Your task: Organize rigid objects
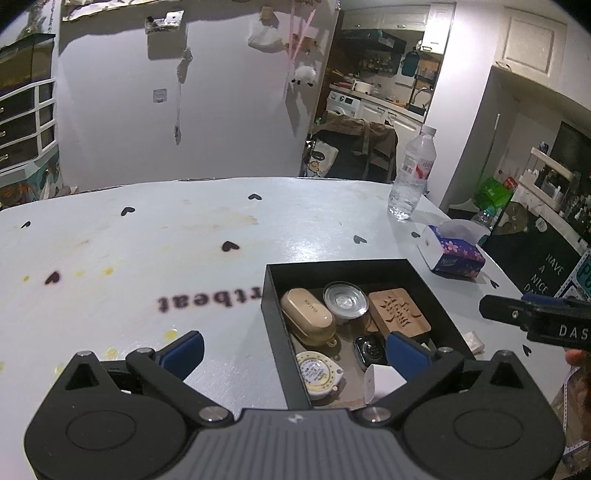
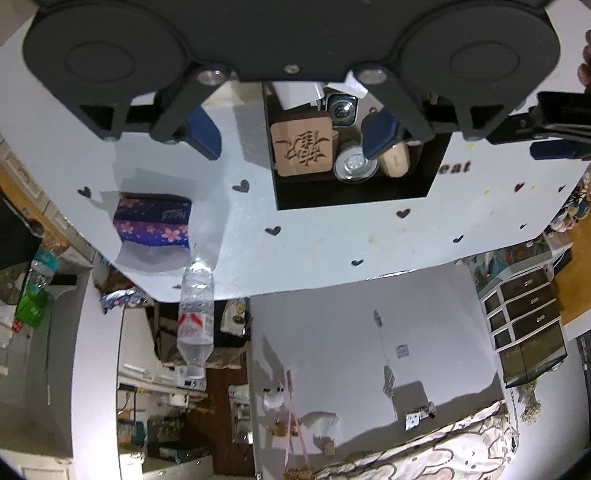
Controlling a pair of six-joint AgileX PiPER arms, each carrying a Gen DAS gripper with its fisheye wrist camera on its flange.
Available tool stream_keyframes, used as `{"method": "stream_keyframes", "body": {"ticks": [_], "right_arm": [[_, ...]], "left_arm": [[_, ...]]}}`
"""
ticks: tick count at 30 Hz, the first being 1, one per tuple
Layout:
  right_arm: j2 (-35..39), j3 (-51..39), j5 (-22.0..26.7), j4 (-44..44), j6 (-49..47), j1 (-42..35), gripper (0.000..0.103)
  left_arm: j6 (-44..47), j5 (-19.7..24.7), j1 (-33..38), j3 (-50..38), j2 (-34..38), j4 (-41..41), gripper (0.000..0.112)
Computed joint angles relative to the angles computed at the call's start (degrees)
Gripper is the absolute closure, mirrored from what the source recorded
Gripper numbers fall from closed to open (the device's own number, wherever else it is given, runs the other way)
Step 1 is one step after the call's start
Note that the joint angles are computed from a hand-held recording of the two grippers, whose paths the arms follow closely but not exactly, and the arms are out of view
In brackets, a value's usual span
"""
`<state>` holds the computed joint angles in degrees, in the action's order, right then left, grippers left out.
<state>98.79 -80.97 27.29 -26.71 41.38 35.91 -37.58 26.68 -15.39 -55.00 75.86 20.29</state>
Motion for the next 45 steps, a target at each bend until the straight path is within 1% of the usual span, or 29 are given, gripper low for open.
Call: {"method": "stream_keyframes", "body": {"ticks": [1,2,4,6,8,10,14,18,22,28,38,45], "right_arm": [[-0.2,0.7,-0.2,-2.2,2.3,0.5,0.010],[-0.5,1.3,-0.2,-3.6,3.8,0.7,0.004],[-1.4,3.5,-1.7,-8.0,8.0,1.4,0.003],[-2.2,5.5,-2.7,-14.2,13.5,2.2,0.000],[-2.7,7.2,-3.0,-19.5,18.4,2.7,0.000],[-2.9,8.2,-3.0,-21.8,21.1,2.9,0.000],[-3.5,9.7,-3.5,-23.2,23.1,2.6,0.000],[-3.8,10.4,-3.3,-21.5,20.5,2.6,0.000],[-3.9,11.2,-3.3,-20.5,19.8,2.4,0.000],[-4.5,12.9,-4.7,-22.2,22.1,2.3,0.000],[-4.5,12.9,-5.0,-21.6,20.7,2.6,0.000],[-4.5,12.9,-4.9,-21.4,20.6,2.6,0.000]], "left_arm": [[-0.3,-0.3,0.1,0.4,-0.3,0.3,0.009],[-0.9,-0.4,0.0,0.7,-0.4,0.7,0.009],[-1.9,-0.8,0.1,1.3,-0.7,1.4,0.009],[-2.7,-1.6,0.2,2.1,-1.0,2.4,0.009],[-5.5,-1.8,-0.5,2.7,-1.0,6.0,0.009],[-7.1,-2.0,-1.0,3.2,-0.8,8.4,0.009],[-10.2,-2.0,-1.9,4.1,-0.6,12.0,0.009],[-12.9,-2.2,-2.6,4.8,-0.8,14.6,0.009],[-13.0,-1.9,-2.8,5.3,-0.9,14.2,0.009],[-14.3,-1.3,-3.5,6.4,-1.6,14.9,0.009],[-16.7,-0.4,-4.8,6.7,-1.8,17.3,0.009],[-16.8,-0.3,-4.9,6.6,-1.9,17.4,0.009]]}}
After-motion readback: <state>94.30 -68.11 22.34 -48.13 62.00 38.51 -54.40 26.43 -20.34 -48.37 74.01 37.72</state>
